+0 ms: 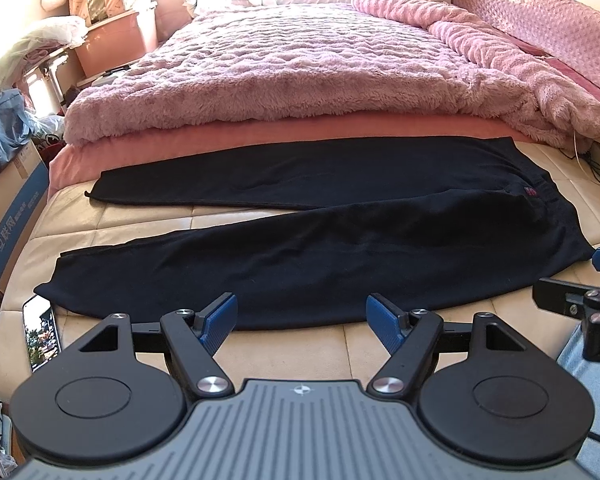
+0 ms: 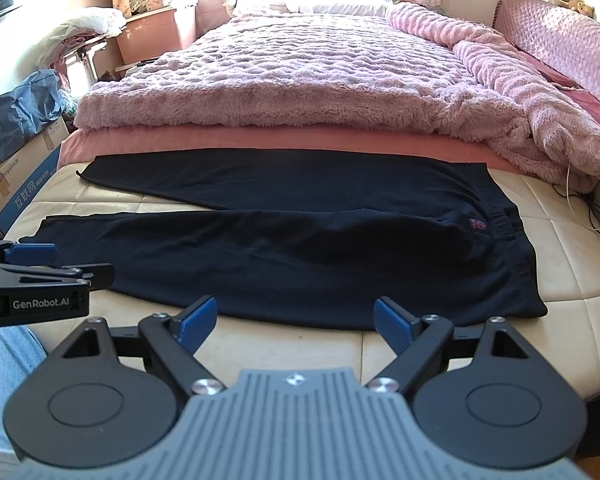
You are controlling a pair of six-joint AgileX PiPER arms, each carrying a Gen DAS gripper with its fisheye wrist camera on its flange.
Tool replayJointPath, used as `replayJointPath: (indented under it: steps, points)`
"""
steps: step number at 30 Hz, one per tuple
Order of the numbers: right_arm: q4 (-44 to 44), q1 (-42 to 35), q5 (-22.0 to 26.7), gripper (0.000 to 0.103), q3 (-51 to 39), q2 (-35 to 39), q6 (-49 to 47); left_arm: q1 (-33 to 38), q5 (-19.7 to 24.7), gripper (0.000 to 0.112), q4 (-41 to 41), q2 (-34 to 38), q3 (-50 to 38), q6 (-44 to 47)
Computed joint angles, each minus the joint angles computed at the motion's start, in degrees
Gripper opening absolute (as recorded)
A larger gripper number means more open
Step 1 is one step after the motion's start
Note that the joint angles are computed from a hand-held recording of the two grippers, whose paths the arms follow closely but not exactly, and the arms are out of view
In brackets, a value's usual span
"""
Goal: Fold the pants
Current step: 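Grasp the trouser leg hem with the left gripper while the right gripper grasps the waistband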
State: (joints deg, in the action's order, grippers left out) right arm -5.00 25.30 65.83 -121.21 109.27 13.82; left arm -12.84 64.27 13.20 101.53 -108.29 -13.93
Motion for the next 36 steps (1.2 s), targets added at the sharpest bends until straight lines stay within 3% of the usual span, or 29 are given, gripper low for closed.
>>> replayJointPath:
  steps: [4, 8, 10, 11, 16, 20, 23, 30, 34, 36]
  points:
    - [0.0, -1.2, -4.0, 0.082, 3.2, -1.7, -1.1, 0.7, -3.0, 0.081, -0.2, -0.4, 1.1, 2.8]
    - [-2.5, -3.3, -16.7, 0.082, 13.2, -6.2, -5.3, 3.1, -8.1, 0.073, -2.6, 0.3, 2.2, 10.9]
    - [-1.2, -6.0, -23.2, 0.082, 17.6, -7.7, -9.4, 5.3, -10.6, 0.063, -5.6, 1.3, 2.4, 17.8]
    - [-0.3, -7.3, -24.3, 0.082, 17.9, -7.4, -11.1, 6.3, -11.9, 0.061, -7.1, 1.8, 2.6, 21.1]
    - [3.9, -14.6, -18.8, 0.079, 9.4, 0.1, -20.7, 10.8, -16.4, 0.057, -13.2, 5.1, 4.4, 41.7]
    - [7.0, -19.4, -12.0, 0.055, 1.3, 7.4, -32.3, 12.9, -17.1, 0.057, -14.1, 7.3, 6.1, 54.4]
    - [7.5, -22.6, -7.4, 0.047, -4.3, 12.9, -39.7, 14.2, -17.4, 0.057, -11.1, 8.6, 8.2, 59.1]
    - [1.6, -25.2, -3.4, 0.045, -11.9, 22.1, -49.6, 15.5, -30.0, 0.057, 4.2, 5.3, 24.7, 64.0]
    - [-1.1, -25.0, -1.6, 0.045, -15.6, 25.5, -53.2, 17.6, -34.8, 0.057, 6.8, 4.3, 28.8, 66.3]
    - [-1.4, -24.9, -2.1, 0.045, -14.2, 24.8, -53.1, 17.7, -37.0, 0.057, 12.7, 4.5, 29.9, 62.7]
